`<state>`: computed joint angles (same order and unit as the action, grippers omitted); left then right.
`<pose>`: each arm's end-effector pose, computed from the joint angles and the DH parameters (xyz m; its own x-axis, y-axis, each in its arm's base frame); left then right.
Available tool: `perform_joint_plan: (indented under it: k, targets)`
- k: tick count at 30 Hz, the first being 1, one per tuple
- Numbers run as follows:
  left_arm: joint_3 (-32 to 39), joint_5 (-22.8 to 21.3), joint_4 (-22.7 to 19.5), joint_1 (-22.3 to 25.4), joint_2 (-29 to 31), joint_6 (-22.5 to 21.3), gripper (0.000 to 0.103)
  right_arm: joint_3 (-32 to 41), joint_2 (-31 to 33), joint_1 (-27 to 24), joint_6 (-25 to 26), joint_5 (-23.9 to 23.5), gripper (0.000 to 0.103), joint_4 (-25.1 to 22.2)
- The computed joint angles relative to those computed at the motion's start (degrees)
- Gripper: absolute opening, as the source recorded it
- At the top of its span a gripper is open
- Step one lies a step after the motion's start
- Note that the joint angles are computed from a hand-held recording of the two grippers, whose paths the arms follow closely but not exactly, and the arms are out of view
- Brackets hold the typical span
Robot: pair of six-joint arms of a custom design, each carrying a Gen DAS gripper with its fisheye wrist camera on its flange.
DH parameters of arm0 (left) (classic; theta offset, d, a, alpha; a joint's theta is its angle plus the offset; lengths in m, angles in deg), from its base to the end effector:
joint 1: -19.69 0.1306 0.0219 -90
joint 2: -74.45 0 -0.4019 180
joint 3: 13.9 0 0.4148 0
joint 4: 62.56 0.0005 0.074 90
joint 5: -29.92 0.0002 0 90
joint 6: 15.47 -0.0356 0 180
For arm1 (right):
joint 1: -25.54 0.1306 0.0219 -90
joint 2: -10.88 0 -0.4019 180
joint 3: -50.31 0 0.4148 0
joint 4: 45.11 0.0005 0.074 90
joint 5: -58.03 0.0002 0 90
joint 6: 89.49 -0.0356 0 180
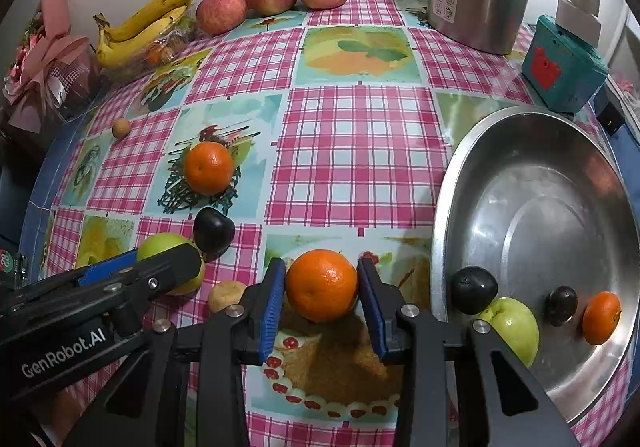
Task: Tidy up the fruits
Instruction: 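Grasp a tangerine with the right tool while the left tool grasps a green apple, then carry the tangerine and green apple over the steel basin with both tools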
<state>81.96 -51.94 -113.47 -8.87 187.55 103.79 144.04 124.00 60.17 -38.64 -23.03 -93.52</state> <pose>0.5386 -0.2995 0.2759 -0.9651 -0.0255 -0.2605 0.0548 0.9534 -0.2966 0.5070 0.3428 0.2614 -0.9147 0.1262 -0.3839 0.0831 0.9884 0.1270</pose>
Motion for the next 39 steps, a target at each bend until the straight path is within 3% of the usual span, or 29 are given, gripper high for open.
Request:
perform_joint_plan:
  k: [14, 39]
  targets:
    - [0.4, -1.1, -0.5, 0.3, -1.7, 0.3, 0.055, -1.1, -2.5, -0.4, -1.5, -0.1, 0.038, 1.1]
    - [1.4, -6.9, -1.8, -1.3, -3.2, 0.2, 0.055, -1.9, -6.3, -1.5, -3.2, 1.5, 0.038, -2.2]
